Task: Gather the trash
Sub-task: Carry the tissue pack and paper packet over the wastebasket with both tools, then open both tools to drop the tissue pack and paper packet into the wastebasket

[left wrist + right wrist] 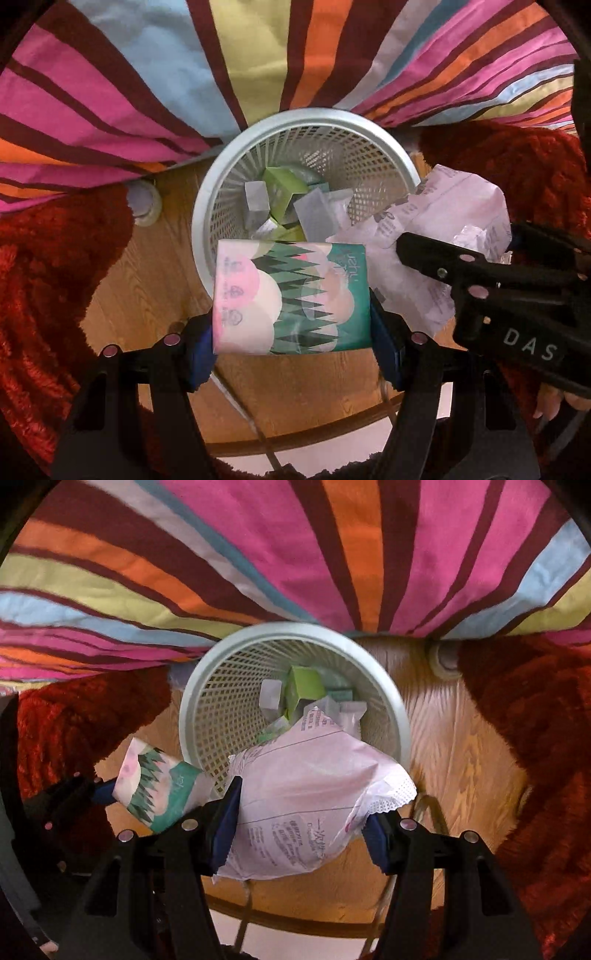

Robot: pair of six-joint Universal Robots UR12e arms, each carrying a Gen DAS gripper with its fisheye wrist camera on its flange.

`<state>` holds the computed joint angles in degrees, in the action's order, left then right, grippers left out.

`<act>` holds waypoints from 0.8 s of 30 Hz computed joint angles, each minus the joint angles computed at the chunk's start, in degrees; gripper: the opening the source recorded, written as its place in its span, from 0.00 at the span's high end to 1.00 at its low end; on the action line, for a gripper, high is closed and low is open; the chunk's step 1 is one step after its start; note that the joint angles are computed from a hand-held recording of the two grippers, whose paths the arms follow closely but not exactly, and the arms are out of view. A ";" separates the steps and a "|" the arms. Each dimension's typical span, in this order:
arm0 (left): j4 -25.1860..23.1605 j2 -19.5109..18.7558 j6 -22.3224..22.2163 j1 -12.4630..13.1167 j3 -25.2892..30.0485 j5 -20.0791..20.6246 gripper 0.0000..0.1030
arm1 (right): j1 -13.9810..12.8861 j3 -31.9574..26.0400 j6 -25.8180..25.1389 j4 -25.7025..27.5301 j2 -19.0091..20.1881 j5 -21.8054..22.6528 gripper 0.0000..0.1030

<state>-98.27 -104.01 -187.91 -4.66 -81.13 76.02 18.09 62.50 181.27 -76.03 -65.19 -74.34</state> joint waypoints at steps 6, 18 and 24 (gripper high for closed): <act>-2.66 -0.99 -0.54 0.30 0.74 -1.29 0.34 | -0.63 -0.15 3.54 2.70 1.22 2.06 0.45; -6.43 -2.40 -2.48 0.61 2.17 -3.25 0.34 | -1.63 1.62 8.43 5.12 1.87 5.81 0.45; -7.30 -2.83 -3.65 0.67 2.48 -3.61 0.33 | -1.64 1.66 8.69 4.82 1.92 5.85 0.44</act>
